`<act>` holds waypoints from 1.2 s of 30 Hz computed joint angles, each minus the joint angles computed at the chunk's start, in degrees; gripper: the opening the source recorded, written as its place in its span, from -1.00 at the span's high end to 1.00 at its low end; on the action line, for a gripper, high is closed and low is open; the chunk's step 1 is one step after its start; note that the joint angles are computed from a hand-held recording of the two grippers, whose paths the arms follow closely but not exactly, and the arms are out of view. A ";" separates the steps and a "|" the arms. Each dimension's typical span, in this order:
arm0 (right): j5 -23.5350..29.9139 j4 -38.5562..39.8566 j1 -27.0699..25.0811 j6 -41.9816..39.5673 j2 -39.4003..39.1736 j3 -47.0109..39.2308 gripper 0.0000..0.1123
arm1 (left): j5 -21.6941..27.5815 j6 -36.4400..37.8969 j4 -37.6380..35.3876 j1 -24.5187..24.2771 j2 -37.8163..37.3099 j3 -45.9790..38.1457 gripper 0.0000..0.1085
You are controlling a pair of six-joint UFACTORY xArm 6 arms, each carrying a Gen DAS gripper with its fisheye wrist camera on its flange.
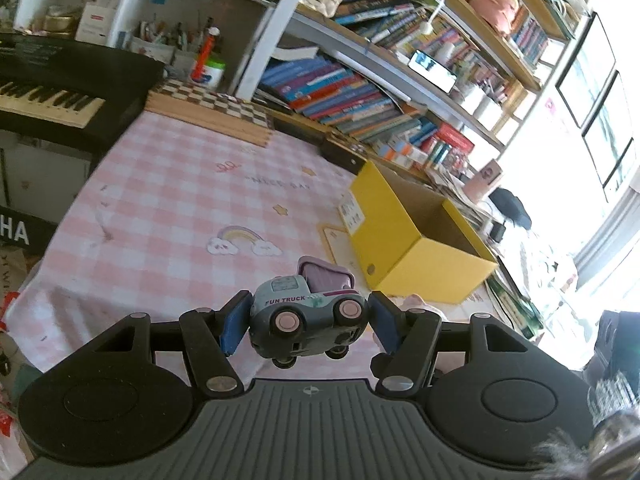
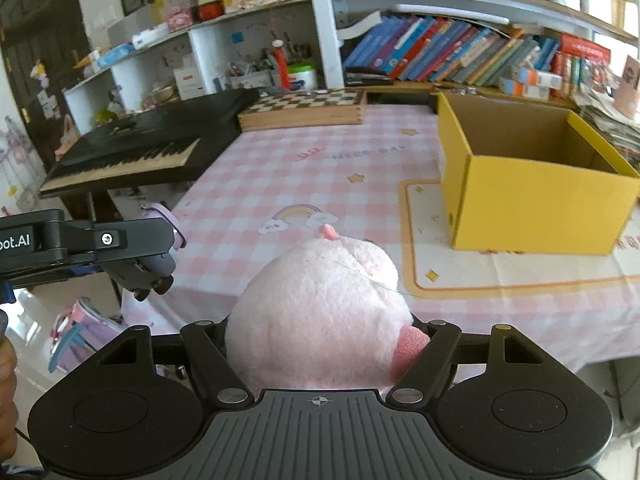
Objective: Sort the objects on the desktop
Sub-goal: 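Lift and carry the toy truck and pink pig with both tools toward the yellow box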
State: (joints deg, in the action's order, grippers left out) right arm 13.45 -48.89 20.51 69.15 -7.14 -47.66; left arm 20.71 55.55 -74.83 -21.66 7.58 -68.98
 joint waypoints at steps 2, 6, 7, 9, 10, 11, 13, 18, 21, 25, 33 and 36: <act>1.28 -0.19 0.11 1.12 -1.07 0.81 -0.31 | 1.07 0.27 0.40 -0.11 0.26 -0.37 -0.12; 3.92 -1.01 0.34 3.53 -2.95 2.24 -0.31 | 3.55 1.05 0.75 -0.54 1.01 -1.25 -0.12; 4.41 -1.37 0.33 4.28 -3.52 2.73 -0.31 | 4.21 1.25 0.91 -0.64 1.25 -1.56 -0.12; 5.47 -2.12 0.23 5.88 -4.52 3.40 -0.31 | 5.52 1.71 1.31 -0.89 1.80 -2.33 -0.12; 6.01 -2.53 0.16 6.73 -5.04 3.75 -0.31 | 6.02 1.90 1.47 -0.97 2.09 -2.76 -0.12; 6.31 -2.93 0.01 7.52 -5.48 4.15 -0.31 | 6.52 2.09 1.66 -1.15 2.48 -3.31 -0.12; 6.76 -3.04 -0.36 8.29 -6.15 4.69 -0.31 | 7.17 2.46 1.91 -1.50 3.02 -4.06 -0.12; 7.53 -3.86 -1.34 10.10 -7.85 6.13 -0.31 | 8.64 2.47 2.97 -2.58 4.50 -6.17 -0.12; 7.57 -3.87 -2.35 10.29 -9.19 7.43 -0.31 | 9.00 2.24 3.64 -3.48 5.23 -7.16 -0.12; 7.46 -2.90 -3.92 9.13 -11.14 9.19 -0.31 | 8.88 0.91 4.75 -5.15 6.39 -8.66 -0.12; 4.55 0.83 -9.16 3.47 -14.50 12.91 -0.31 | 7.16 -2.65 7.28 -8.92 8.94 -11.95 -0.12; 3.04 3.57 -11.48 -0.12 -15.29 14.11 -0.31 | 6.35 -4.57 8.75 -10.43 9.95 -13.16 -0.12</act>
State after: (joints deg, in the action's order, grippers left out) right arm 16.49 -45.32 9.03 69.03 -22.44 -33.55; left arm 27.06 50.98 -66.08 -32.09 17.53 -82.14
